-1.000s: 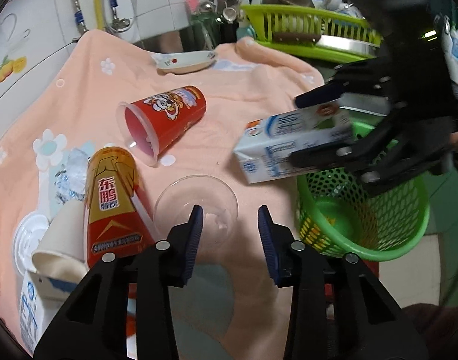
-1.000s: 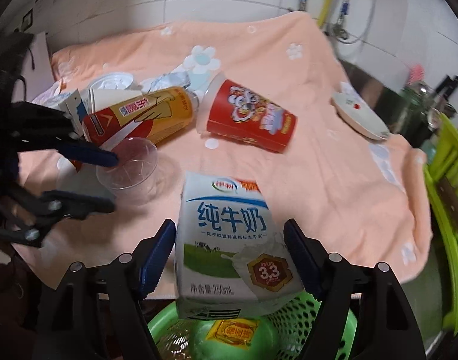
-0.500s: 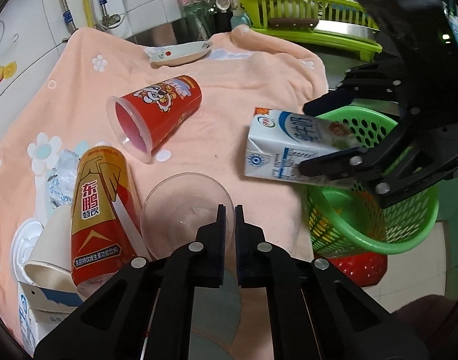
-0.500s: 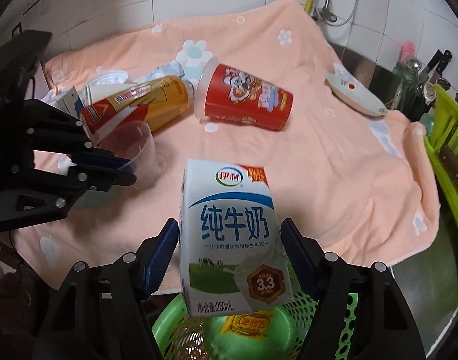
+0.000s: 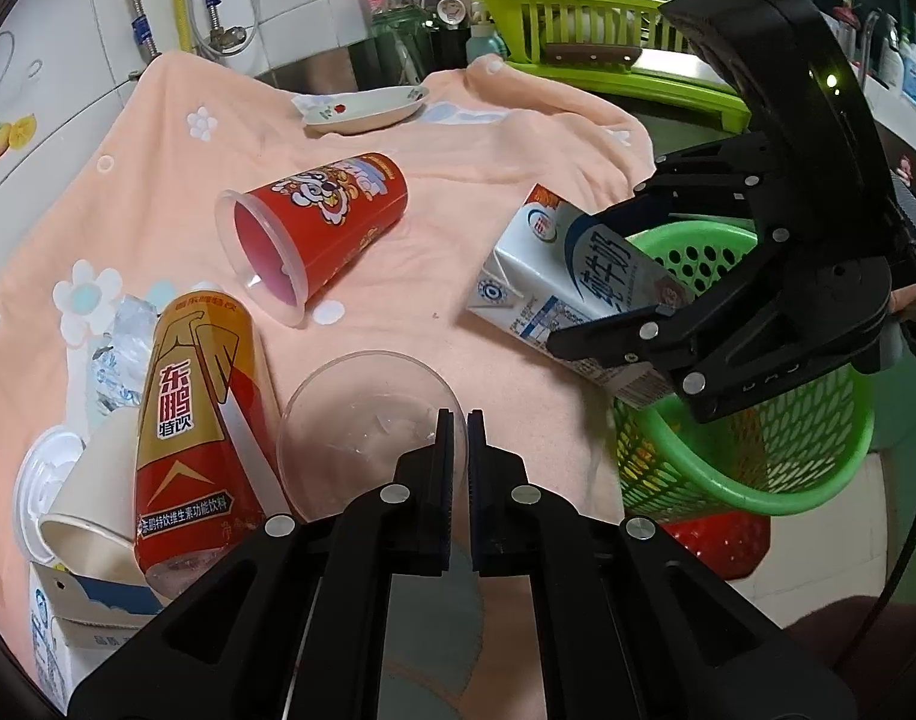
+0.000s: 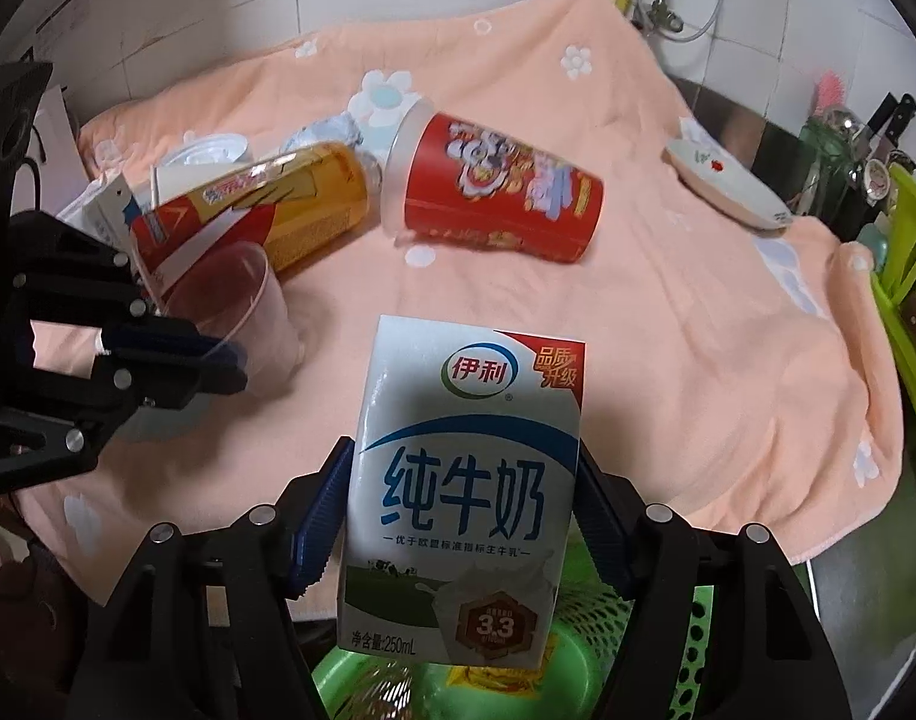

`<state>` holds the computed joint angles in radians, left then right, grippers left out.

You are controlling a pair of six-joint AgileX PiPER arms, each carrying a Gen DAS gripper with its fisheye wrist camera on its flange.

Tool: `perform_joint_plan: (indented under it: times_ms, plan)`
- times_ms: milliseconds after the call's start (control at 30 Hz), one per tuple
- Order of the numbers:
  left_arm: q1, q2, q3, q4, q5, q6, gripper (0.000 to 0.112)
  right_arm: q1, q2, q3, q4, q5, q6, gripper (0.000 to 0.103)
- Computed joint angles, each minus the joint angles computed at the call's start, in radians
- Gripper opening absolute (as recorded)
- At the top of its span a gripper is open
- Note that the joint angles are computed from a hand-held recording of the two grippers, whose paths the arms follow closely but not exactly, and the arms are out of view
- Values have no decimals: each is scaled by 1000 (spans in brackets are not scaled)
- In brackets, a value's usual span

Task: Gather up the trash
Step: 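Lift the white milk carton with the right gripper toward the green basket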

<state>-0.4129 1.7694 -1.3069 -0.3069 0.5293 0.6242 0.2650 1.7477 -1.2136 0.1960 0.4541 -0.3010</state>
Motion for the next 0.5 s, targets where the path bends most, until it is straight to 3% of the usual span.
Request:
perform_joint_plan:
  times_ms: [500]
  plan:
    - [32,26,-45,-79,38,-2,6,9,76,-118,-61,1,68,66]
